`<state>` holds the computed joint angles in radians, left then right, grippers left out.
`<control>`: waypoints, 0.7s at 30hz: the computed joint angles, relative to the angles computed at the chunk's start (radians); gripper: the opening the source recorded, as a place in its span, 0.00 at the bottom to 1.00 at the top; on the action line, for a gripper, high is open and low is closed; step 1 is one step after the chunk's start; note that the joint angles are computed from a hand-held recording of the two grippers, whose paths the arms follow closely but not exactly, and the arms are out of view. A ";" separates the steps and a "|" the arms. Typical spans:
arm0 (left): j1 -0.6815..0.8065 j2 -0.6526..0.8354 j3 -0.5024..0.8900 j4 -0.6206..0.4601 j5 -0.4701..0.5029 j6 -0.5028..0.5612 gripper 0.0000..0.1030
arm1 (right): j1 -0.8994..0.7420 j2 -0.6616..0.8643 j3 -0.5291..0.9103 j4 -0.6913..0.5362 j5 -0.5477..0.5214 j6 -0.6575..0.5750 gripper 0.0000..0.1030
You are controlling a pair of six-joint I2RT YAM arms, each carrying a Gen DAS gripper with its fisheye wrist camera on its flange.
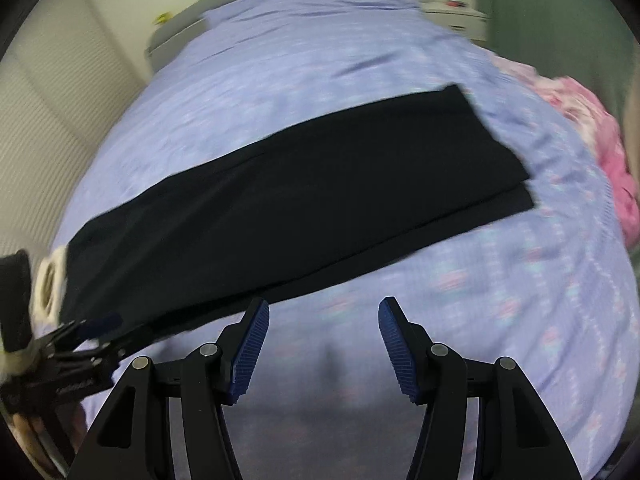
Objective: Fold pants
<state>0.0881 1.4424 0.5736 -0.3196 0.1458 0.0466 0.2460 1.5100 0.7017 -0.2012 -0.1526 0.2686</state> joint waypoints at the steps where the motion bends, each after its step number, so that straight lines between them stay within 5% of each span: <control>1: 0.077 -0.041 -0.018 -0.029 0.019 0.055 0.79 | 0.078 -0.003 0.003 0.001 0.016 0.042 0.56; 5: 0.434 -0.106 -0.019 -0.148 0.095 0.318 0.79 | 0.319 0.062 0.067 0.003 0.061 0.201 0.56; 11: 0.912 0.047 0.139 -0.221 0.145 0.701 0.79 | 0.620 0.242 0.246 0.000 0.135 0.388 0.56; 21: 1.212 0.502 0.648 -0.245 0.211 0.901 0.79 | 0.869 0.601 0.682 -0.193 0.378 0.639 0.56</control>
<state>1.3000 1.9445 1.2218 -0.5644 0.3564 0.9473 1.1153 2.1112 1.3834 -0.3945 0.2259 0.9071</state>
